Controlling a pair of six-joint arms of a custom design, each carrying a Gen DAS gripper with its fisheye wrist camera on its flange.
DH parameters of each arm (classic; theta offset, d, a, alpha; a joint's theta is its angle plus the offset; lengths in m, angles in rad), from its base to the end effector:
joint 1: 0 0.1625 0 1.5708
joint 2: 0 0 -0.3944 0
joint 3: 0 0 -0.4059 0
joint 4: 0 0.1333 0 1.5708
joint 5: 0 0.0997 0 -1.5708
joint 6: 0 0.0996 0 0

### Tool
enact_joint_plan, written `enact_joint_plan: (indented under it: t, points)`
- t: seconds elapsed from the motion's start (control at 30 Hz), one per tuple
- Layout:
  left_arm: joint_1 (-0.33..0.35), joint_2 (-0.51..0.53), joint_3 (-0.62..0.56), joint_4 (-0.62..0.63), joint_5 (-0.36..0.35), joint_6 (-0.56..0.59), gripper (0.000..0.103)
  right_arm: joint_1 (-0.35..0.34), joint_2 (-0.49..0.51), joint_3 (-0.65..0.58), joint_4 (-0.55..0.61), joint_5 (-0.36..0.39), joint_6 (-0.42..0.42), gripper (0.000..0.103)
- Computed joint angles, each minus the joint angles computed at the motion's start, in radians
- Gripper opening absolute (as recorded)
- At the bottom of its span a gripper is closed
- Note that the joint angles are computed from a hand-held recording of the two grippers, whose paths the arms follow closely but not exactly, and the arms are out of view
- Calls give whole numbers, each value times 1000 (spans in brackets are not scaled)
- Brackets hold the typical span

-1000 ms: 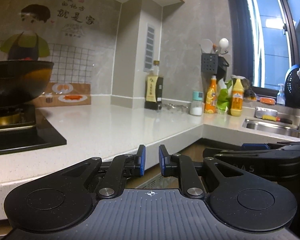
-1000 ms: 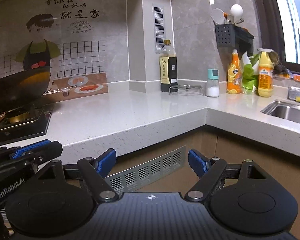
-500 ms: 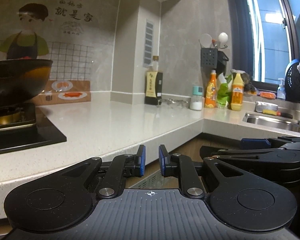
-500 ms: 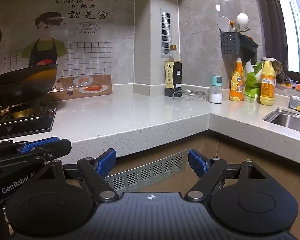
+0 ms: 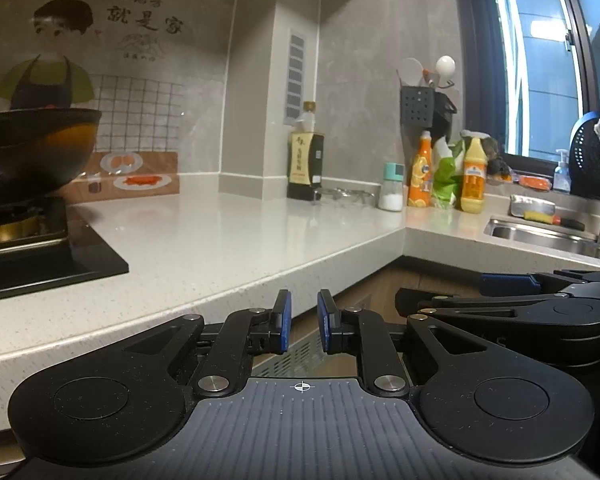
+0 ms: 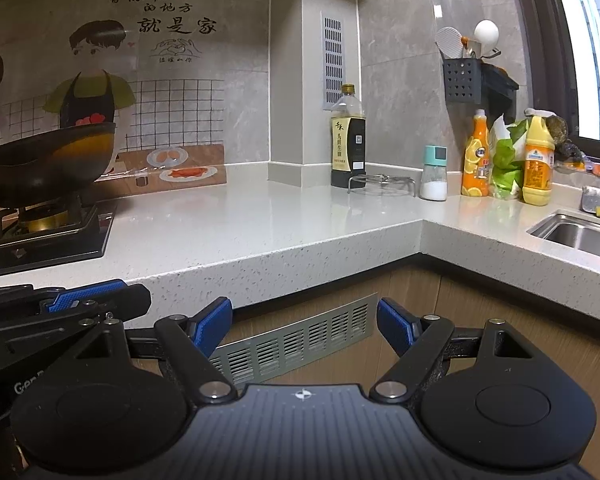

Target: Collect trash

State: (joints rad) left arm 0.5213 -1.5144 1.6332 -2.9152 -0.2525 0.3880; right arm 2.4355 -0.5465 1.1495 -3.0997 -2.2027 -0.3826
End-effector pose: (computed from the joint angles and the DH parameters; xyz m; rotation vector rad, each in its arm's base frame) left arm -0.3039 -0.4395 0.5936 0.4210 1.8831 -1.5532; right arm 0.6536 -0.4595 0.1686 1.0919 -2.1934 1.3608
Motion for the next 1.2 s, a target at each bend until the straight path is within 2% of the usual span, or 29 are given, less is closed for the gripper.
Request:
enact_joint_plan:
  t: [1.2]
  points:
    - [5, 3, 3, -33, -1, -11, 18, -5, -9, 25, -8, 7, 21, 82]
